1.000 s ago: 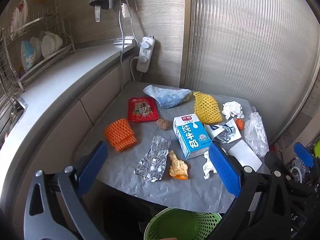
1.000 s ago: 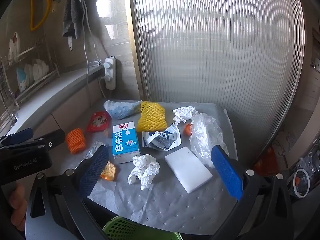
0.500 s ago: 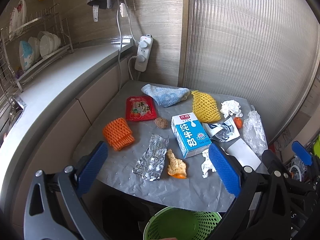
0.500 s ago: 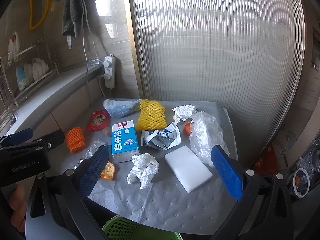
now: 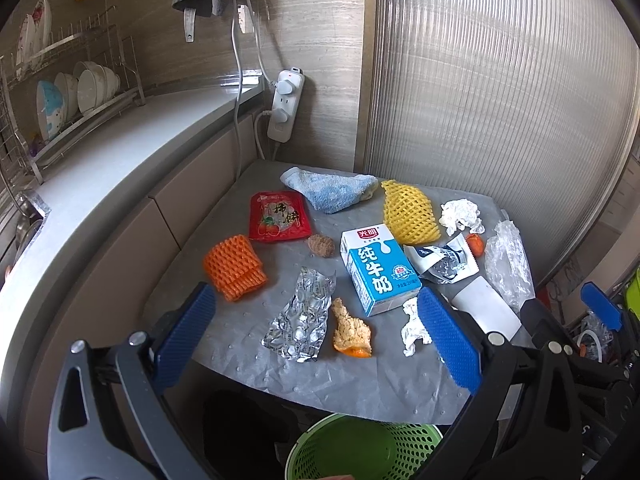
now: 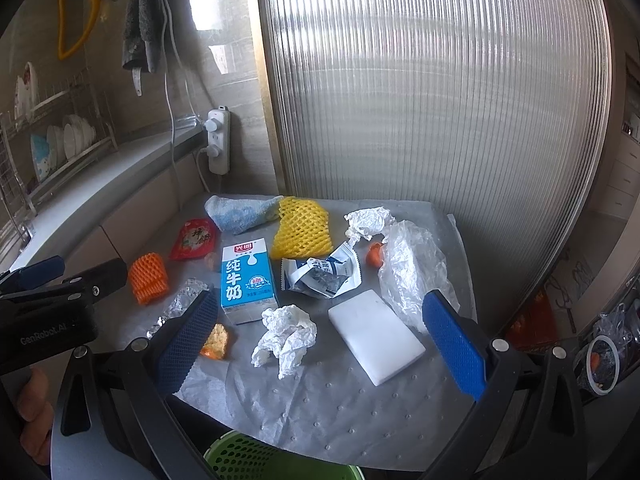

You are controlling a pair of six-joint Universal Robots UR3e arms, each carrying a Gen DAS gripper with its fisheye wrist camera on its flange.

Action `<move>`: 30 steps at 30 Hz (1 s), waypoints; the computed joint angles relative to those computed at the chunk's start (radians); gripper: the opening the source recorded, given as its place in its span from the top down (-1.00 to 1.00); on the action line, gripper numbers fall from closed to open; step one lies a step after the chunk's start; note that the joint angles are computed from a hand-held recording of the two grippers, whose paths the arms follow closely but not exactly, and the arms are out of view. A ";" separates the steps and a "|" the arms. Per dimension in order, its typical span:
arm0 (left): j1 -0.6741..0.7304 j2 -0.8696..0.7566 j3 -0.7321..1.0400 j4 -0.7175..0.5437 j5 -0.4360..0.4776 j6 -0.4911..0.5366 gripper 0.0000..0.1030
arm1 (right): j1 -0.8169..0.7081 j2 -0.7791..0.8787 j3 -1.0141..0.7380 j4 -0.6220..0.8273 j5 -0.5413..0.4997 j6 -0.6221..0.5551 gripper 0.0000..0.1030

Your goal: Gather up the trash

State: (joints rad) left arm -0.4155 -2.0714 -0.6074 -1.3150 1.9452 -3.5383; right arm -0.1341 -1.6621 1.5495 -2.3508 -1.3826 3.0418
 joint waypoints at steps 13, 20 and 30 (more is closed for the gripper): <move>0.002 0.012 -0.027 0.018 -0.006 0.002 -0.88 | 0.000 0.005 -0.003 0.004 -0.003 -0.001 -0.97; 0.000 0.013 -0.036 0.026 -0.005 0.001 -0.88 | -0.003 0.012 -0.017 0.016 -0.001 -0.005 -0.97; 0.001 0.021 -0.057 0.040 -0.007 -0.001 -0.88 | -0.004 0.017 -0.024 0.022 -0.002 -0.007 -0.97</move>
